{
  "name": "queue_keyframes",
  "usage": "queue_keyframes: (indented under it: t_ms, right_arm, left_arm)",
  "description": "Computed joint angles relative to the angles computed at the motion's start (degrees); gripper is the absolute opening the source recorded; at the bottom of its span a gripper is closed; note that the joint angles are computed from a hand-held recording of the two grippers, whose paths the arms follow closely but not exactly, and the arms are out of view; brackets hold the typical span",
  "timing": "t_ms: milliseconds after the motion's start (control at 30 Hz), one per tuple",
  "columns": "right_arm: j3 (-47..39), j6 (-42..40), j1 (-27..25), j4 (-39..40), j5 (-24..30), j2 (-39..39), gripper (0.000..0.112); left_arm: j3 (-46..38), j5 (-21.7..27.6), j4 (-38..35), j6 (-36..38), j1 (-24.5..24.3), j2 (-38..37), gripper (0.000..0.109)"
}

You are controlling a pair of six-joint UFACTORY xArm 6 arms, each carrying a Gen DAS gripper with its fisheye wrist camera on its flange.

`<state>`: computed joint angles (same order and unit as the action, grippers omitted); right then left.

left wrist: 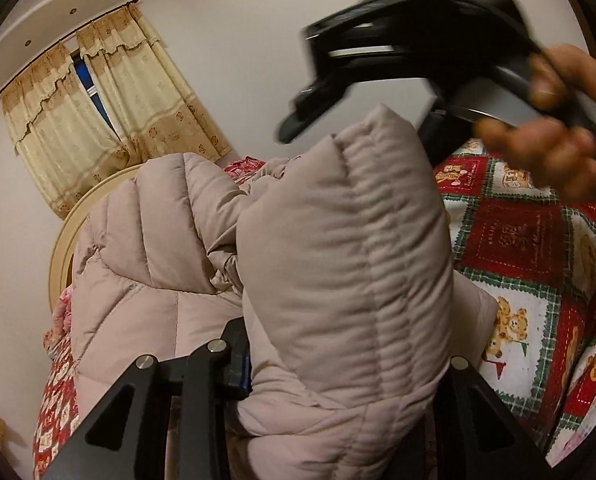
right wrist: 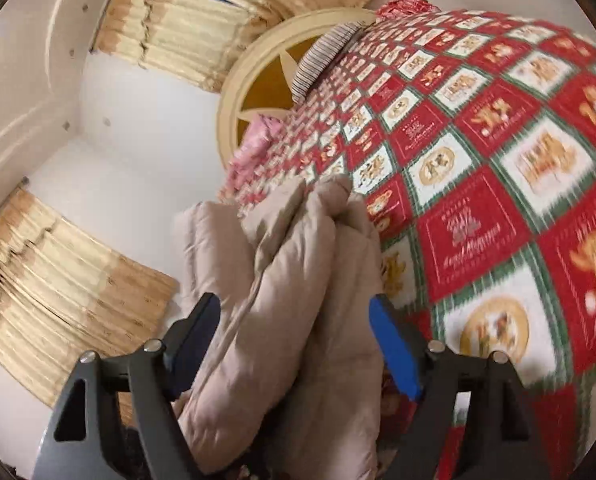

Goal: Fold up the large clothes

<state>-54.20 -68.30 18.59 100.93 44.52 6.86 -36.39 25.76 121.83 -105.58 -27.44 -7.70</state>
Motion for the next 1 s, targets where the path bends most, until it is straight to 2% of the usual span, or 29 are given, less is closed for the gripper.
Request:
queue_keyframes:
  t_ms: [67,100,133,200,267,367,467,500,533,633,733,800,867,933,1000]
  right_arm:
    - [-4.4,0.9,1.2,-2.7,-1.4,2.8,0.077]
    - [-4.4,1.3,1.1,-5.4,-1.8,2.3,0.069]
    - [-6.0,2.6,2.2,-8.5,-3.8,3.3,0.049]
    - [-7.3,5.0,4.5,-15.1,-7.4,4.5,0.026]
    - [-8.9,1.5,5.8,-14.6,-7.3,5.7,0.023]
    - [-9.0,-7.6,6.0,-10.0,-4.7,7.3,0.022]
    - [-13.6,-4.9,5.7,-11.7,-3.7,15.1,0.020]
    - [-14.5,-4.3,5.3,-11.7,-2.8,16.9,0.016]
    - [-15.4,-4.6,4.1,-10.6,0.1,19.1,0.015]
    - [-16.2,-3.4,1.7,-11.0,4.5,21.2,0.015]
    - [-15.0,-3.7,1.1,-10.8,4.6,20.3,0.016]
    - [-13.8,-3.3,0.6,-10.7,4.7,19.2,0.021]
    - [-11.7,-0.9,-0.2,-12.6,4.3,16.6,0.029]
    - [-8.0,0.4,-0.8,-14.4,2.6,11.6,0.056]
    - [-3.4,-4.9,-0.9,-11.4,-1.7,5.3,0.068]
  left_arm:
    - [0.2,0.4,0.5,-0.4,-0.3,-0.1,0.036]
    - [0.7,1.1,-0.3,0.2,-1.2,-0.5,0.036]
    - [1.1,1.8,-0.6,0.8,-1.8,-0.8,0.036]
    - [2.0,5.0,-2.6,3.2,-3.7,-1.0,0.038]
    - [3.0,6.0,-1.8,2.8,-4.6,-1.4,0.041]
    - [2.6,2.0,1.6,-0.8,-3.1,-2.5,0.042]
    - [-0.4,-2.8,1.1,-0.9,-0.6,-0.5,0.042]
    - [-1.4,-4.3,2.1,-1.5,0.0,0.4,0.042]
    - [-2.6,-5.8,3.6,-2.6,0.5,1.6,0.044]
    - [-5.2,-7.8,3.6,-2.2,0.7,5.1,0.050]
    - [-5.6,-6.8,2.8,-0.1,0.0,6.6,0.052]
    - [-6.0,-7.9,2.4,0.6,0.5,6.7,0.052]
    - [-6.0,-9.0,3.8,-1.0,1.0,6.5,0.052]
    - [-5.9,-9.7,5.3,-2.7,1.4,6.2,0.052]
    - [-6.0,-10.0,6.3,-3.8,1.4,6.0,0.052]
